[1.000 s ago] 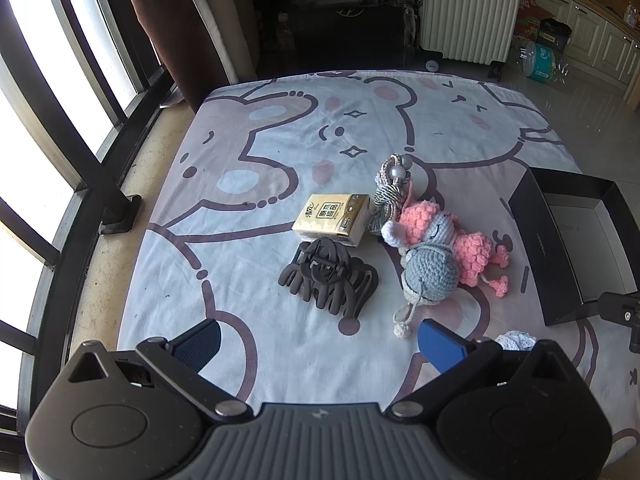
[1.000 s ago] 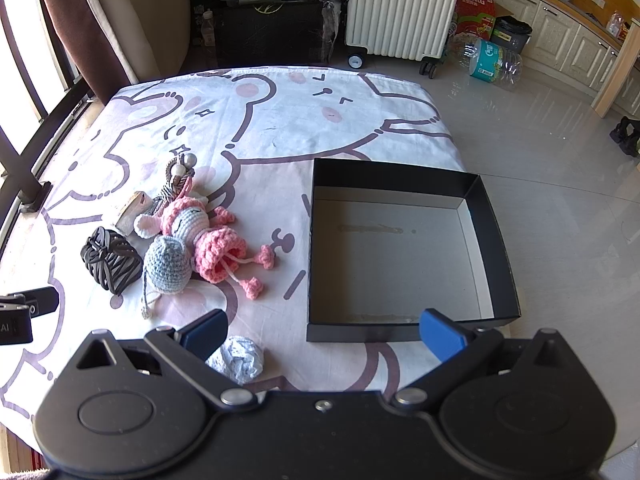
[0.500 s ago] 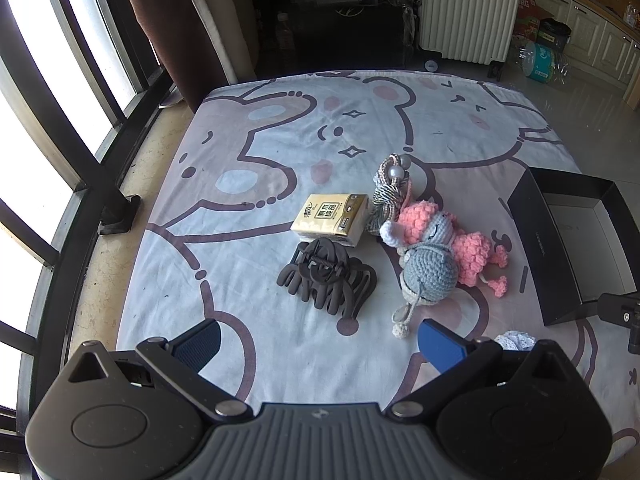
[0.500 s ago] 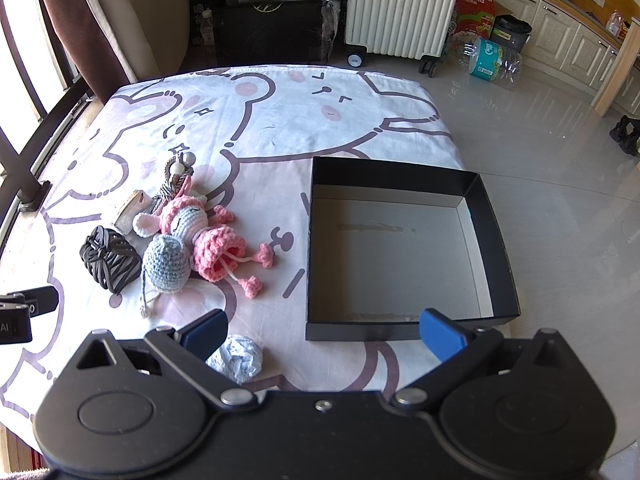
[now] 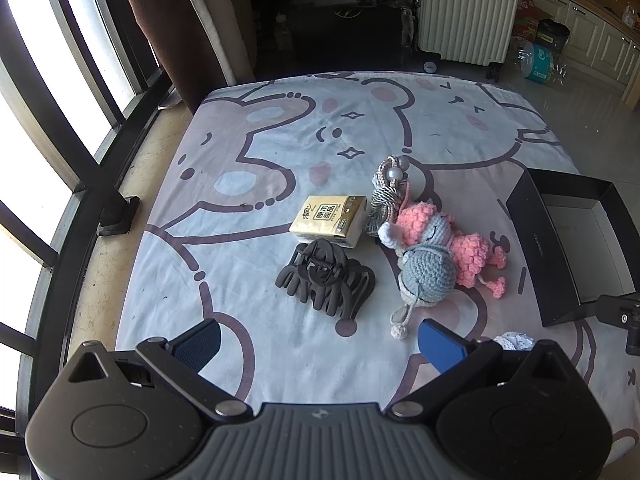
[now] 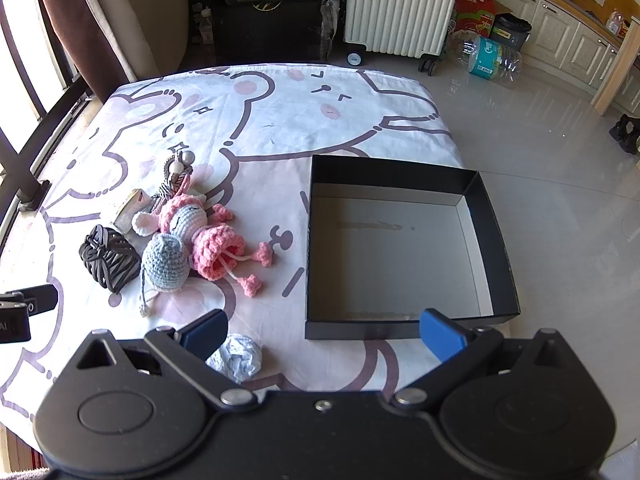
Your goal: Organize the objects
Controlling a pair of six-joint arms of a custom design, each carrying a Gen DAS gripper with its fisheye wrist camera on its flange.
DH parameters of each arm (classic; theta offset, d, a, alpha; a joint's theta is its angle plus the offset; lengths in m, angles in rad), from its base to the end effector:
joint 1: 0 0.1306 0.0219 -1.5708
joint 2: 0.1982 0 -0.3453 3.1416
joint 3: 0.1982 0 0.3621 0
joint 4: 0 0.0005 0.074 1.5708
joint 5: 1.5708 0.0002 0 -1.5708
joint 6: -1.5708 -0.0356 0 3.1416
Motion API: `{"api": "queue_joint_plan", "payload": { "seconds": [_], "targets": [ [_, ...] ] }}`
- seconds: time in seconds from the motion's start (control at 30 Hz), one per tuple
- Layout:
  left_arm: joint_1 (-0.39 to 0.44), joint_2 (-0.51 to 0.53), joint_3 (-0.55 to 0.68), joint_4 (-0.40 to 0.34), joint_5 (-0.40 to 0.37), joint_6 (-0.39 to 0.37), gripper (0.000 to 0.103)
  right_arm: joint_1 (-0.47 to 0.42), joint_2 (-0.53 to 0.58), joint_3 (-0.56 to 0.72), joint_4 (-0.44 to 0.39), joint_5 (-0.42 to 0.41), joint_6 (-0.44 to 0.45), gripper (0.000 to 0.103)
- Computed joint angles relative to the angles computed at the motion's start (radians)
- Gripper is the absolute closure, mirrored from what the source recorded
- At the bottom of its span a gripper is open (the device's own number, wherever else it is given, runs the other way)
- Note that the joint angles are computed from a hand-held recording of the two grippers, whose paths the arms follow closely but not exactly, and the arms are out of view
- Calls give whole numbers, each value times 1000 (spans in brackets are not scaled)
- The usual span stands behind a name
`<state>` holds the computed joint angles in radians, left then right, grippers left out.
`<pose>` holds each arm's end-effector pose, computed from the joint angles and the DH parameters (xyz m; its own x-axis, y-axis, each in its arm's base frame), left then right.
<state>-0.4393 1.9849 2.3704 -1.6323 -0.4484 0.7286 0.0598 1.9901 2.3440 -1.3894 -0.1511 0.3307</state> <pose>0.5399 -0.2372 0.4487 -0.8122 -0.2813 -0.5112 -0.3785 0.9208 0.0946 0.6156 0.0417 0.4436 -0.7680 -0.3676 -0.5245 -0.4071 0.9123 -0.0432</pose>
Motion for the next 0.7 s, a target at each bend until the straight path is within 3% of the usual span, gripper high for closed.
{"api": "queue_joint_plan", "payload": {
  "seconds": [0.7],
  "targets": [
    [1,0,2,-2,3,1,0,-4,-8,-16,5,-3,7,0]
  ]
}}
